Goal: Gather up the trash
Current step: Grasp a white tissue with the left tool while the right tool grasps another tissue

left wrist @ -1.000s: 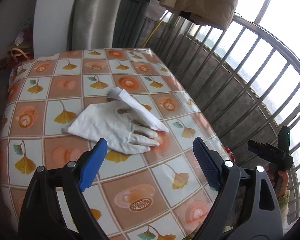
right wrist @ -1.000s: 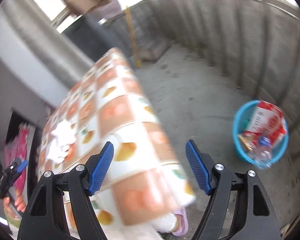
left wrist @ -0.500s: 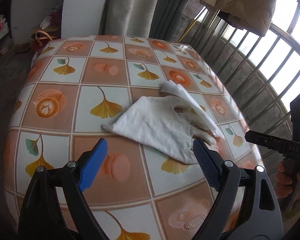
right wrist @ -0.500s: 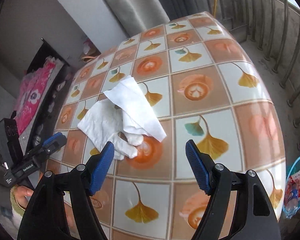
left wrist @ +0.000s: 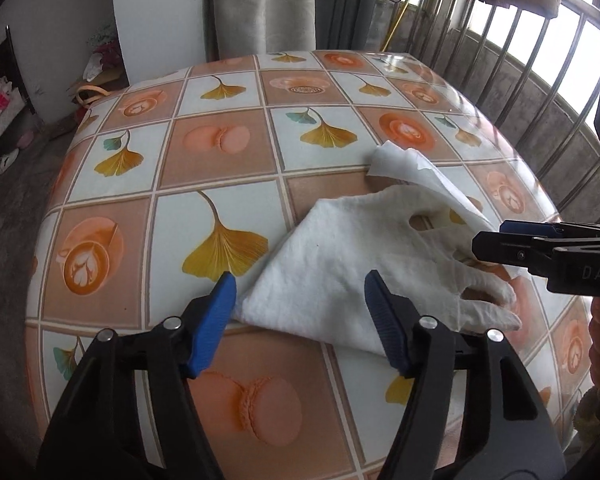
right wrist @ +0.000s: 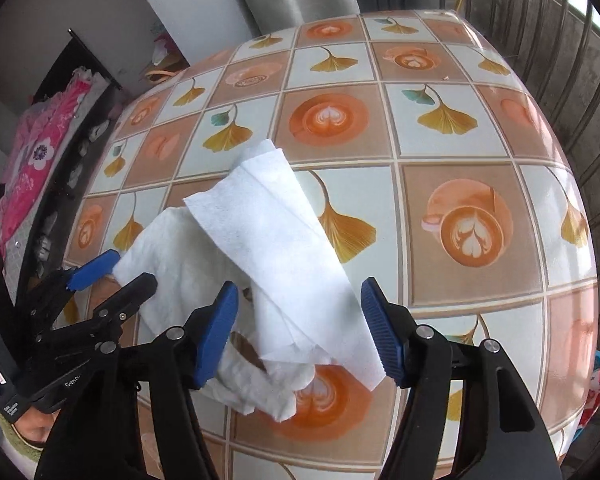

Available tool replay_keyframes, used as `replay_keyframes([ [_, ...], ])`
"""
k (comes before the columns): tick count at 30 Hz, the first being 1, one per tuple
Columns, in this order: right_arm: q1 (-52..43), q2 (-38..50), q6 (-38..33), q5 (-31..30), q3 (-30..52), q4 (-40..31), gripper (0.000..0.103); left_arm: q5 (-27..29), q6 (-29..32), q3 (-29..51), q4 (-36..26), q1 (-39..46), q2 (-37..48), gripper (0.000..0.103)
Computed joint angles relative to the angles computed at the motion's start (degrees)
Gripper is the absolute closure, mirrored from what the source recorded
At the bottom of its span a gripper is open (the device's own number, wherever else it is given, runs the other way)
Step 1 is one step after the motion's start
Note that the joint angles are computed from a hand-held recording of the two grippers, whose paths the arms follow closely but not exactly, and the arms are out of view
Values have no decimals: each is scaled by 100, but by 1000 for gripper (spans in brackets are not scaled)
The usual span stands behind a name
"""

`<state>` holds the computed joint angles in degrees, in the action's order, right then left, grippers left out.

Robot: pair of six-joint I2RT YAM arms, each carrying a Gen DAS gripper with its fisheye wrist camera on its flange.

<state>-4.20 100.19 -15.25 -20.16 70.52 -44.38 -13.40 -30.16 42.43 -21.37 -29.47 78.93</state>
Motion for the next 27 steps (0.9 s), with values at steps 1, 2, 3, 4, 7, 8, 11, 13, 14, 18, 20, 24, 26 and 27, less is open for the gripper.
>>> replay_keyframes([
  [1,-29,73,60,-38,23,22,50,-29,15,7,-2,5,22,50],
  [2,-42,50,106,-46,-26,134,53,-63,32,3,16,-8,25,55],
  [3,-67,65,124,-39,-18,149,56,-88,70,27,13,-5,51,58],
  [4,-95,89,146,-56,3,139,60,-118,92,39,3,-21,62,63],
  [7,-212,138,197,-131,43,108,73,-193,154,65,0,-55,94,76],
  [8,-252,152,204,-152,46,106,78,-209,168,70,2,-65,103,80],
  [11,-390,181,236,-234,60,36,87,-192,202,52,36,-96,91,88],
  [13,-513,173,236,-332,56,-59,89,-146,208,8,87,-113,56,90],
  [14,-572,133,235,-376,22,-79,90,-152,212,-5,105,-129,54,91],
  [18,-908,-2,194,-604,-97,-206,92,-160,220,-80,157,-189,-1,95],
  [20,-1065,-55,162,-674,-171,-224,93,-125,209,-124,169,-207,-55,97],
  [24,-1411,-121,60,-793,-315,-312,94,93,110,-279,255,-231,-280,98],
  [26,-1580,-189,-10,-873,-398,-361,95,110,30,-339,236,-314,-453,98],
  [27,-1662,-229,-44,-927,-432,-390,95,102,-1,-351,203,-361,-536,99],
])
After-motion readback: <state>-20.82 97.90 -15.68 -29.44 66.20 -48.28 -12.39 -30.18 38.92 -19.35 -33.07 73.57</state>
